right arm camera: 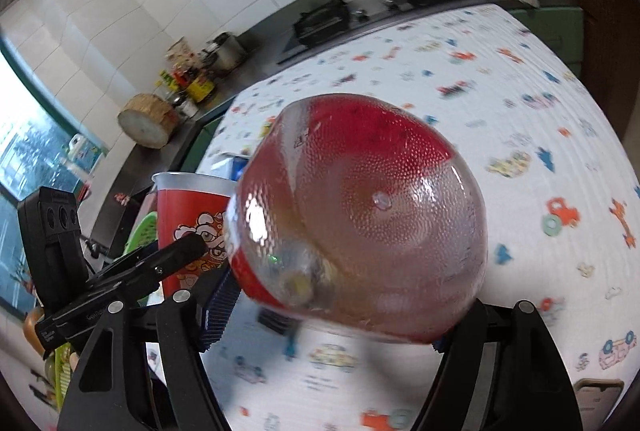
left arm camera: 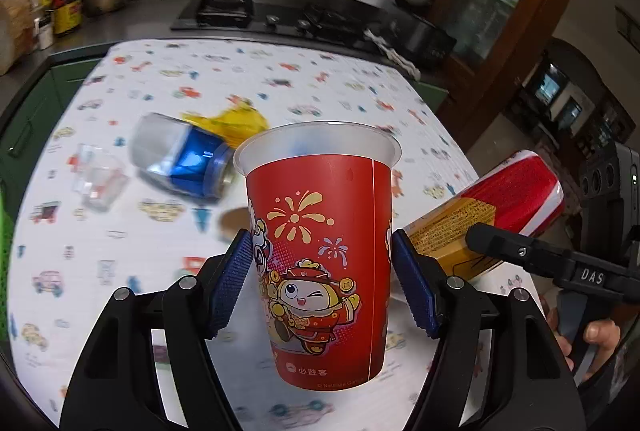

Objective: Collect trash
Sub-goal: 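Carry the red paper cup in the left tool while the right tool carries the bottle toward the basket, then release the red cup into the green basket while the right tool drops the bottle in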

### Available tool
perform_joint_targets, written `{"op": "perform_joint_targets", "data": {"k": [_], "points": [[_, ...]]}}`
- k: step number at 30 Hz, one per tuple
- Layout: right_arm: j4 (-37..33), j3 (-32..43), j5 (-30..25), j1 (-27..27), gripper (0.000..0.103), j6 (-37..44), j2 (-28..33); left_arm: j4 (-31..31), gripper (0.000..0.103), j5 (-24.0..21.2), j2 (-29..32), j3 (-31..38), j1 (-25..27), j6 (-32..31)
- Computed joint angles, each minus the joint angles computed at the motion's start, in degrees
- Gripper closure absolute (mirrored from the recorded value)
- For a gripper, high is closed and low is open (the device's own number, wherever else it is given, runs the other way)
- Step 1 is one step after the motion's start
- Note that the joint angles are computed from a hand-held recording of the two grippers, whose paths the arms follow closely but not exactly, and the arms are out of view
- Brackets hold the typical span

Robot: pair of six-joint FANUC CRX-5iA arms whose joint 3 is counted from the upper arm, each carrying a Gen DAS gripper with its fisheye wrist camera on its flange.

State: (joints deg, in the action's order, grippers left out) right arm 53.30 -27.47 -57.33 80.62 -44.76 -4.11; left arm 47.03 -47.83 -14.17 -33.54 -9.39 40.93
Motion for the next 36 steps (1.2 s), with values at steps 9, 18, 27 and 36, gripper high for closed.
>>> {"op": "perform_joint_targets", "data": {"k": [9, 18, 27, 36], "points": [[-0.78, 10.39, 7.89, -5.29, 0.031, 9.71, 9.07, 2.50, 0.034, -3.29, -3.56, -1.73, 14.34, -4.85], [-6.52, 25.06, 14.49, -9.19, 0.031, 23.31, 20.72, 3.41, 0.034, -3.56, -1.67, -0.41, 30.25, -8.26], [-17.42, 45.31, 14.58, -11.61, 0.031, 39.84, 33.75, 0.77, 0.034, -0.19, 6.23, 4.96, 40.36, -7.55], [-29.65, 70.50, 9.19, -13.41, 0.031, 55.62, 48.60, -2.38, 0.033, 3.81, 14.02, 8.64, 43.36, -4.62]]}}
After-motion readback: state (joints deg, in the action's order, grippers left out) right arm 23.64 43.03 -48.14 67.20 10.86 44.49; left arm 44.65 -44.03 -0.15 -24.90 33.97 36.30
